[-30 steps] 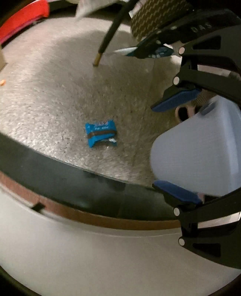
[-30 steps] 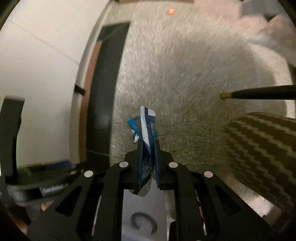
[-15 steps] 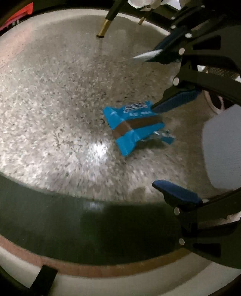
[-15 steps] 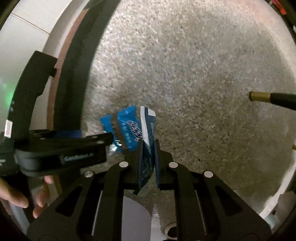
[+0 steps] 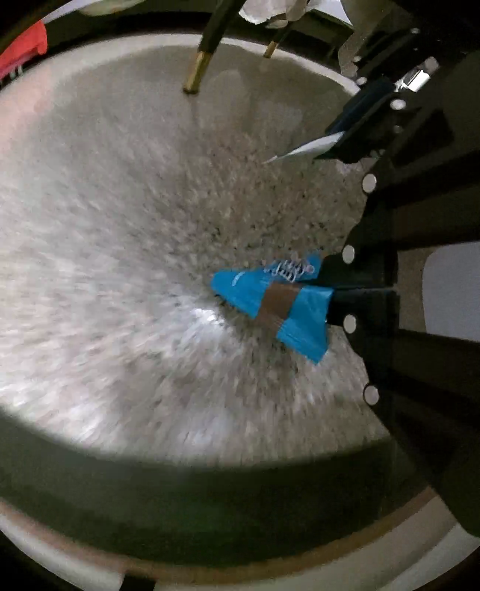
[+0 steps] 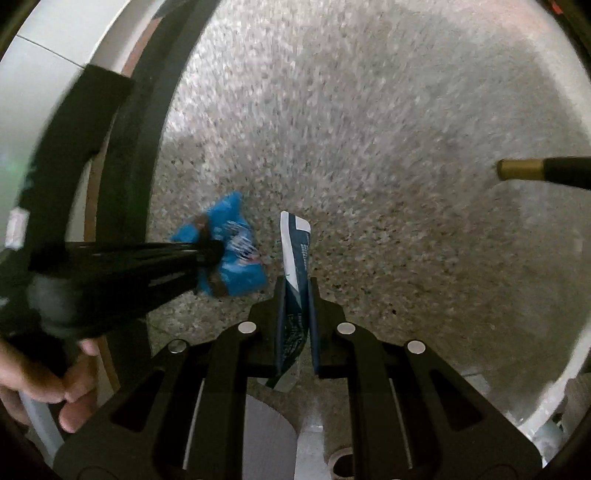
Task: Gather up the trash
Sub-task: 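Grasp the blue snack wrapper on the floor with the left tool while the right tool holds the strip, then carry both items over the wastebasket and open both tools to drop them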
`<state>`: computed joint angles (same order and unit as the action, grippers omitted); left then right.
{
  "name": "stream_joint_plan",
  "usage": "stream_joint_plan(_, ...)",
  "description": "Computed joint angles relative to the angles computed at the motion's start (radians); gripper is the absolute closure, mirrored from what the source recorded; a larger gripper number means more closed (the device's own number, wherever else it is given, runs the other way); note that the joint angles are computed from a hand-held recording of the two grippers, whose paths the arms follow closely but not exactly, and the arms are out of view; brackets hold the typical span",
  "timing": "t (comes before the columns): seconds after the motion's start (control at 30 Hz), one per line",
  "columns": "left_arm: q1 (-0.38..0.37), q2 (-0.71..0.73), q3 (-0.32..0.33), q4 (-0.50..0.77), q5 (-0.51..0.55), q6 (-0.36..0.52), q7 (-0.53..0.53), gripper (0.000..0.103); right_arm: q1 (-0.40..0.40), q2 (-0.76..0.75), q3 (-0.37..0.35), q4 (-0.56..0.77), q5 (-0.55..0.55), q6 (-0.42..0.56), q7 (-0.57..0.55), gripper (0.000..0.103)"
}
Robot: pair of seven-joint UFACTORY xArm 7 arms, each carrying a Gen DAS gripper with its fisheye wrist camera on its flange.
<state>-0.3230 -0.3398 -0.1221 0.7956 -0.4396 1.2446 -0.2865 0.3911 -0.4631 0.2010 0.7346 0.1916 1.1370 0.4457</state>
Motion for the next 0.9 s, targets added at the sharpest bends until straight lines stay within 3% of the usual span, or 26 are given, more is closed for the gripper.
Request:
stream_joint_plan(0.13,0.047,-0.147,0.024,0.086,0.084,0.125,-0.085,0.103,-0.002,-0.004,0.019,0.129,-0.018,0.09,0.05,0.092)
stream_joint_plan(0.23,0.089,-0.237,0.039,0.198,0.155,0.25,-0.138,0.103,0.005,0.017,0.049,0.332,-0.041,0.202,0.099,0.092)
stream_joint_plan(0.33,0.13,-0.296,0.046,0.371,0.23,0.429,-0.18,0.103,0.015,0.065,0.082,0.559,-0.086,0.341,0.11,0.092)
stream_joint_plan(0.47,0.181,-0.308,0.029,0.652,0.268,0.674,-0.279,0.103,0.035,0.108,0.11,0.8,-0.068,0.475,0.138,0.092)
stream_joint_plan(0.57,0.202,-0.328,0.01,0.813,0.268,0.836,-0.382,0.103,0.058,0.144,0.151,0.977,-0.07,0.578,0.155,0.092)
stream_joint_plan(0.73,0.265,-0.417,-0.024,0.956,0.176,1.013,-0.579,0.103,0.098,0.164,0.226,1.189,-0.09,0.706,0.212,0.092)
stream_joint_plan(0.9,0.261,-0.507,-0.044,1.022,0.046,1.111,-0.722,0.103,0.101,0.065,0.272,1.199,-0.068,0.752,0.27,0.092)
